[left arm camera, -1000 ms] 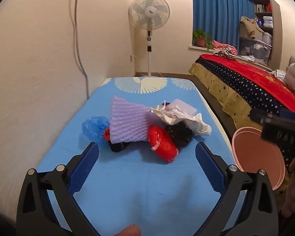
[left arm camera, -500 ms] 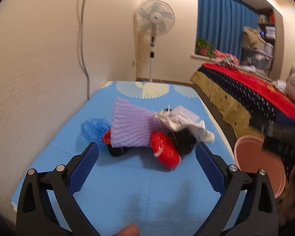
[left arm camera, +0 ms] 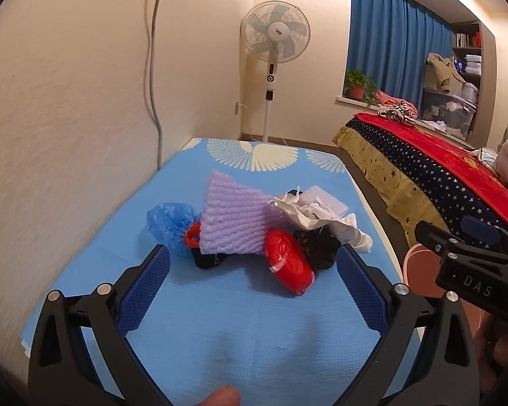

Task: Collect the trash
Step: 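Move both tools toward the trash pile on the blue mattress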

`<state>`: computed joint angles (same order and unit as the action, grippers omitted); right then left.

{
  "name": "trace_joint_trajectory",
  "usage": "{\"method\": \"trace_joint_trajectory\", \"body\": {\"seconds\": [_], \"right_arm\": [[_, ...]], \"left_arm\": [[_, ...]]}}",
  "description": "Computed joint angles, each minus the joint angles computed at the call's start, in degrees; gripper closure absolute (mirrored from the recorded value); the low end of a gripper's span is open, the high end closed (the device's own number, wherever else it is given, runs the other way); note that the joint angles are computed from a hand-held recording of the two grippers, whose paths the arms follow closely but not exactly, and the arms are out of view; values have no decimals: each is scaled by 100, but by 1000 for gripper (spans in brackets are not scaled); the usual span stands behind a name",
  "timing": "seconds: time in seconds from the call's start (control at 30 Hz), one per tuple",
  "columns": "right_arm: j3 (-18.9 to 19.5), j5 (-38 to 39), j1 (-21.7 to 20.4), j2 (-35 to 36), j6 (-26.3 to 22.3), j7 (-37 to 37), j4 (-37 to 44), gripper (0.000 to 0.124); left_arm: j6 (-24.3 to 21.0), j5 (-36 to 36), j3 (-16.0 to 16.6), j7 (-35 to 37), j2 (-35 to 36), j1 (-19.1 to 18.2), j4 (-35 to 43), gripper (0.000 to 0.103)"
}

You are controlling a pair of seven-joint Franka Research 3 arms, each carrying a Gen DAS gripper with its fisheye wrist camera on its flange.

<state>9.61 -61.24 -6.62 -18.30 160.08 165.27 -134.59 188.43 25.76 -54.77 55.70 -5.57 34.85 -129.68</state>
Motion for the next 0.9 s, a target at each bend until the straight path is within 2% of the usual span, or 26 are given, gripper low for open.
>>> {"method": "trace_joint_trajectory", "body": {"seconds": [0.07, 0.2, 0.27, 0.33, 0.43, 0.57, 0.6, 0.67, 0.7, 0.73, 0.83, 0.9], "right_arm": [[-63, 189, 46, 20, -21, -118, -8, 40], [-85, 403, -19, -27, 34, -136, -77, 40], [-67, 456, -58, -29, 71, -168, -93, 40], [-33, 488, -90, -28, 89, -208, -94, 40], [17, 485, -123, -26, 119, -262, -96, 40], [57, 455, -171, -48, 176, -248, -108, 40], [73, 443, -183, -58, 184, -232, -117, 40], [96, 418, -203, -60, 201, -227, -115, 40], [104, 411, -206, -60, 203, -230, -113, 40], [107, 410, -209, -57, 205, -235, -109, 40], [111, 417, -212, -60, 209, -244, -111, 40], [105, 444, -207, -59, 223, -259, -120, 41]], "left_arm": [[6, -18, -322, 0, -14, 321, 14, 8], [-35, -22, -197, 29, 21, 178, 19, 8], [-60, 44, 200, 18, 75, -229, 16, 8], [-92, 160, 405, -62, 90, -428, 26, 8], [-102, 77, 1399, 40, 166, -1449, 9, 8], [-116, 395, 1493, -224, 147, -1504, 28, 8], [-114, 437, 1608, -234, 162, -1619, 36, 8], [-108, 421, 2004, -194, 178, -2032, 25, 8], [-112, 283, 2402, -44, 197, -2462, 10, 8], [-110, 253, 2623, 0, 198, -2692, -7, 8], [-116, 221, 3117, 62, 206, -3203, -23, 8], [-111, 289, 3313, 11, 207, -3391, -27, 8]]}}
